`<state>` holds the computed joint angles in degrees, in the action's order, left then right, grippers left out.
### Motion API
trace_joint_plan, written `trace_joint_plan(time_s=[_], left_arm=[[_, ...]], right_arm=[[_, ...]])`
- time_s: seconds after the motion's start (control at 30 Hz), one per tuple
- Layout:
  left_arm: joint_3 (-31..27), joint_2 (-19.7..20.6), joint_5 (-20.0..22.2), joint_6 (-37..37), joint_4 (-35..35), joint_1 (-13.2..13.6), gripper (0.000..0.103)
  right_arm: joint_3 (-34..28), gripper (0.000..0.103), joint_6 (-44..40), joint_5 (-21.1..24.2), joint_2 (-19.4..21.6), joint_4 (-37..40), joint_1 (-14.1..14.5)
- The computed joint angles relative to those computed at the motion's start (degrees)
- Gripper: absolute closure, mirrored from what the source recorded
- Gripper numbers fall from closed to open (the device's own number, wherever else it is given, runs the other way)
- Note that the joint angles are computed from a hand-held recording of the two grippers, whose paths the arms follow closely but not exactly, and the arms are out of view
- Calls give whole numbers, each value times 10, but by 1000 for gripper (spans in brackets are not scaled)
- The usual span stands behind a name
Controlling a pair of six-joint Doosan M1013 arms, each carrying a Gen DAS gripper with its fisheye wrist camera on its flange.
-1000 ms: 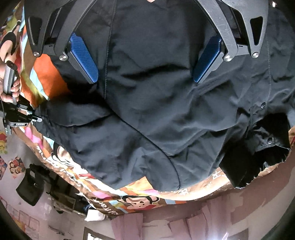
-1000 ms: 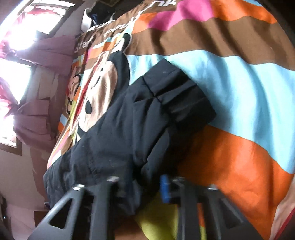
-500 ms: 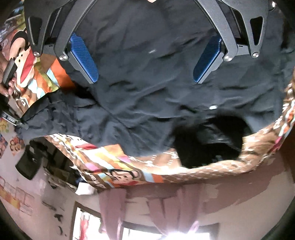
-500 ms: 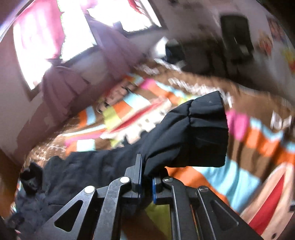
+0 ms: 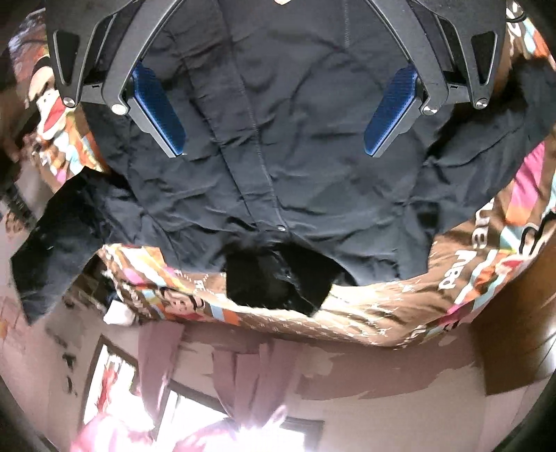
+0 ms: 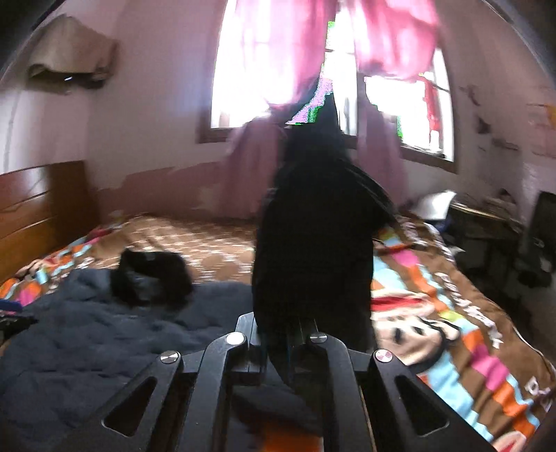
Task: Fold large clothes
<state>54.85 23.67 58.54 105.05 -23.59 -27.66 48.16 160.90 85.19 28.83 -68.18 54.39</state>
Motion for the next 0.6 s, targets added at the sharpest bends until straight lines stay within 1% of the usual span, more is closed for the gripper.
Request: trace_joint_plan(time_s=[0.13,0.2,0.3,0.37,0.43,0.53,0.6], left_arm=[[13,-7,2,17,-57,27,2],[15,-8,8,29,-85,38,2],[19,-7,19,53,-133,55,2],[21,-7,28,59,-151,62,2],[19,-4,42,62,-161,67,2],[10,6,78,57,-177,73,2],[3,14,101,46,-189,75,2]], right_arm=[[-66,95,-58,-38,44,35,-5],[-86,95,-73,-52,58,56,-5],[-133,96,-119,-74,92,110,-12],[-171,96,-162,-73,116,143,-14],[-213,95,-202,-63,143,183,-16],[-279,95,-241,-38,186,258,-21],[-289,95,-239,-40,196,296,-26]])
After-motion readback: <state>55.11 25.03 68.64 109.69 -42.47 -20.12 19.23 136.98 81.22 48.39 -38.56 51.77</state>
